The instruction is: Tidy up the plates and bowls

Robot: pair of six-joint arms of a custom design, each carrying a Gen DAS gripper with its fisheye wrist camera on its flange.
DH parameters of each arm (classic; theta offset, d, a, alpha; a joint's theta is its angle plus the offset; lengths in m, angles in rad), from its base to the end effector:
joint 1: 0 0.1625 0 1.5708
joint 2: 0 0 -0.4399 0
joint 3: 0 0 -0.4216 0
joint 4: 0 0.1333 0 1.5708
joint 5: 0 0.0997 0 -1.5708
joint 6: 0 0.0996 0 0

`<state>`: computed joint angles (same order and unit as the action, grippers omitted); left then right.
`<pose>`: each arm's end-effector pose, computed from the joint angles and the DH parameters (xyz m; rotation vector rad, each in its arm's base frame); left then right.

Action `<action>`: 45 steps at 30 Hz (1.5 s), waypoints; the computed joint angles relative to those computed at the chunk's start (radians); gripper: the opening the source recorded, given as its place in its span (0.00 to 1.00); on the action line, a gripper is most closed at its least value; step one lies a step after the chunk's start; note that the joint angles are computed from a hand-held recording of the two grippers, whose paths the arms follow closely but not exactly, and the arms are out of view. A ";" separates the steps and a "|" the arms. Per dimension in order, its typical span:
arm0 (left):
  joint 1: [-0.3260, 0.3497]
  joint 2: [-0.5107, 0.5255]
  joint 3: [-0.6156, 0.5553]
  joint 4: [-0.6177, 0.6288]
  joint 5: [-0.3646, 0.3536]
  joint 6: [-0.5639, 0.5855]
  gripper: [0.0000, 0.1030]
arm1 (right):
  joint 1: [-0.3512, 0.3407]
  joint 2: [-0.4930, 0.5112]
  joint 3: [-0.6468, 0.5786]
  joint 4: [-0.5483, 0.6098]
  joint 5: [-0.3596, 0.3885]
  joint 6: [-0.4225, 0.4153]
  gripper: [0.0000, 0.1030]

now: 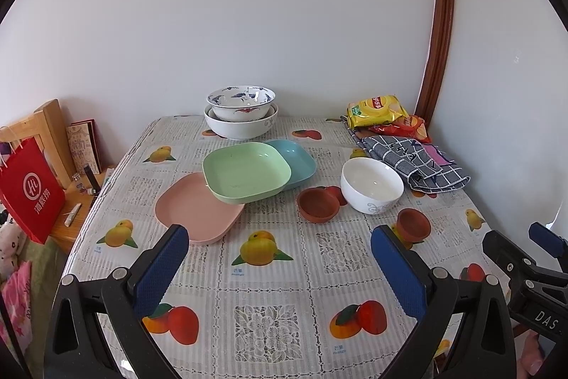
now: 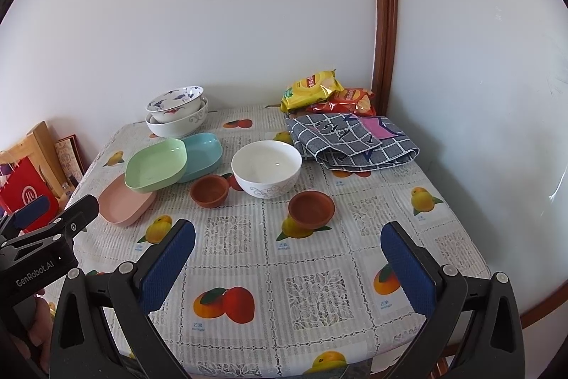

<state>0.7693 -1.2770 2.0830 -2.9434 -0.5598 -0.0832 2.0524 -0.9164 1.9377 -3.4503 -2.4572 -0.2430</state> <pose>-0.2306 -0.5263 0.2882 0.4440 2.1970 -1.1065 0.3280 -0.5064 0.1863 0.3232 -2.1614 1.0908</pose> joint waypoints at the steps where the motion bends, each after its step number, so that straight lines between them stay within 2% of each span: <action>1: 0.000 -0.001 0.000 0.001 0.001 -0.001 1.00 | 0.000 0.000 0.000 0.000 0.000 -0.001 1.00; 45: 0.005 0.004 0.004 -0.006 -0.003 0.012 1.00 | 0.003 0.004 -0.001 -0.015 -0.004 -0.019 1.00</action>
<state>0.7743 -1.2728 2.0872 -2.9496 -0.5624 -0.0708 2.0558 -0.9123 1.9370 -3.4652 -2.4610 -0.2619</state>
